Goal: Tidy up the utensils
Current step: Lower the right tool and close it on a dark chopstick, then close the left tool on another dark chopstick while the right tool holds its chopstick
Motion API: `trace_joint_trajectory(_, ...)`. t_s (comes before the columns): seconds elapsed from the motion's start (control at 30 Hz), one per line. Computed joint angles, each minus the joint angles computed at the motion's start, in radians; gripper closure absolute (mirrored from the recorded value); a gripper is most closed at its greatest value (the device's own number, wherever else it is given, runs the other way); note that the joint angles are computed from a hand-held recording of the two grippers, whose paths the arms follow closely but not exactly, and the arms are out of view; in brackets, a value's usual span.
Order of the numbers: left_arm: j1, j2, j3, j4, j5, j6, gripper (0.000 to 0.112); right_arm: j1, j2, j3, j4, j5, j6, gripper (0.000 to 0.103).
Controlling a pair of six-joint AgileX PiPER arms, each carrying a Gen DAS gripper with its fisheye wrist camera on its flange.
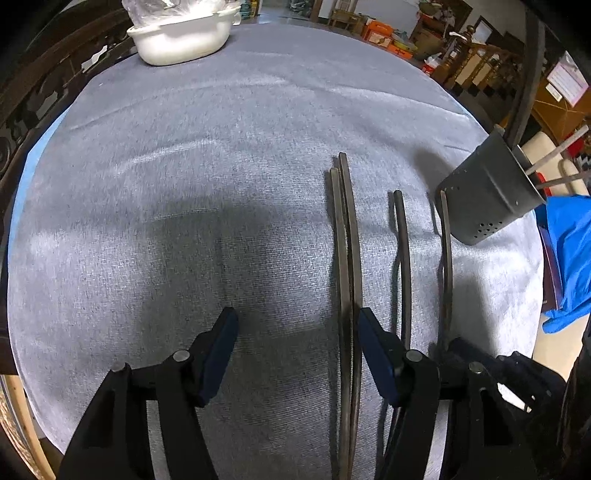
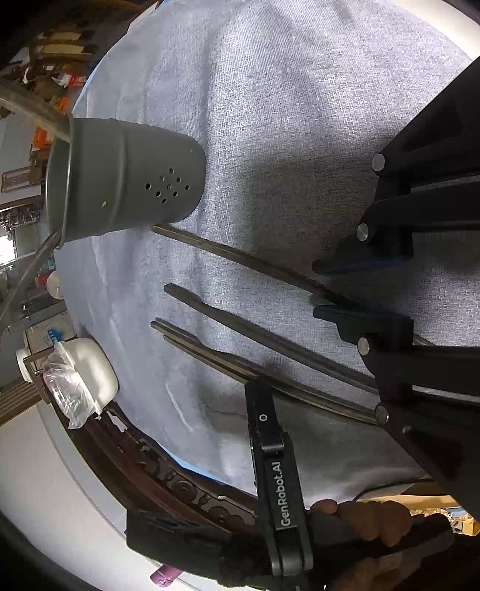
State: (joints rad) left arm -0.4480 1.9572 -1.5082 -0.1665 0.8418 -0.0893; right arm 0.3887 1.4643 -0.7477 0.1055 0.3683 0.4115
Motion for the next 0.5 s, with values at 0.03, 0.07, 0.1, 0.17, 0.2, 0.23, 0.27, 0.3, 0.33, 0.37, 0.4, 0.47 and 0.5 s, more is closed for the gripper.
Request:
trace_joint_trajectory(0.03, -0.004, 0.005, -0.002, 0.003, -0.003, 0.001, 0.047, -0.001, -0.001, 0.001, 0.006, 0.002, -0.006, 0.083)
trace_joint_trajectory(0.07, -0.001, 0.003, 0.003, -0.001, -0.005, 0.014, 0.048, -0.001, -0.002, 0.001, 0.010, 0.002, -0.011, 0.083)
trace_joint_trajectory(0.1, 0.006, -0.007, 0.021, 0.003, -0.010, 0.026, 0.051, -0.003, -0.003, 0.003, 0.020, 0.003, -0.022, 0.083)
trace_joint_trajectory(0.17, 0.005, -0.009, 0.025, 0.022, -0.009, 0.031, 0.052, -0.005, -0.007, 0.007, 0.032, 0.002, -0.037, 0.083)
trace_joint_trajectory(0.2, 0.005, -0.008, 0.024, 0.026, -0.006, 0.028, 0.052, -0.006, -0.008, 0.009, 0.035, 0.001, -0.042, 0.083)
trace_joint_trajectory(0.23, 0.010, -0.011, 0.031, 0.024, -0.007, 0.032, 0.052, -0.006, -0.009, 0.010, 0.036, 0.001, -0.043, 0.083)
trace_joint_trajectory(0.27, 0.012, -0.010, 0.030, 0.021, -0.005, 0.032, 0.052, -0.006, -0.009, 0.011, 0.037, 0.000, -0.043, 0.083)
trace_joint_trajectory(0.3, 0.016, -0.010, 0.034, 0.016, -0.008, 0.038, 0.052, -0.006, -0.009, 0.011, 0.037, 0.000, -0.043, 0.083)
trace_joint_trajectory(0.33, 0.020, -0.016, 0.044, 0.011, -0.012, 0.044, 0.052, -0.006, -0.009, 0.010, 0.035, 0.002, -0.044, 0.083)
trace_joint_trajectory(0.37, 0.023, -0.017, 0.048, 0.007, -0.016, 0.051, 0.052, -0.007, -0.009, 0.009, 0.037, 0.004, -0.050, 0.083)
trace_joint_trajectory(0.4, 0.028, -0.022, 0.058, 0.003, -0.021, 0.062, 0.052, -0.006, -0.010, 0.010, 0.037, 0.006, -0.055, 0.083)
trace_joint_trajectory(0.47, 0.042, -0.027, 0.074, -0.002, -0.031, 0.086, 0.052, -0.005, -0.015, 0.014, 0.042, 0.007, -0.068, 0.083)
trace_joint_trajectory(0.5, 0.047, -0.034, 0.087, -0.003, -0.036, 0.098, 0.052, -0.005, -0.017, 0.016, 0.046, 0.007, -0.074, 0.083)
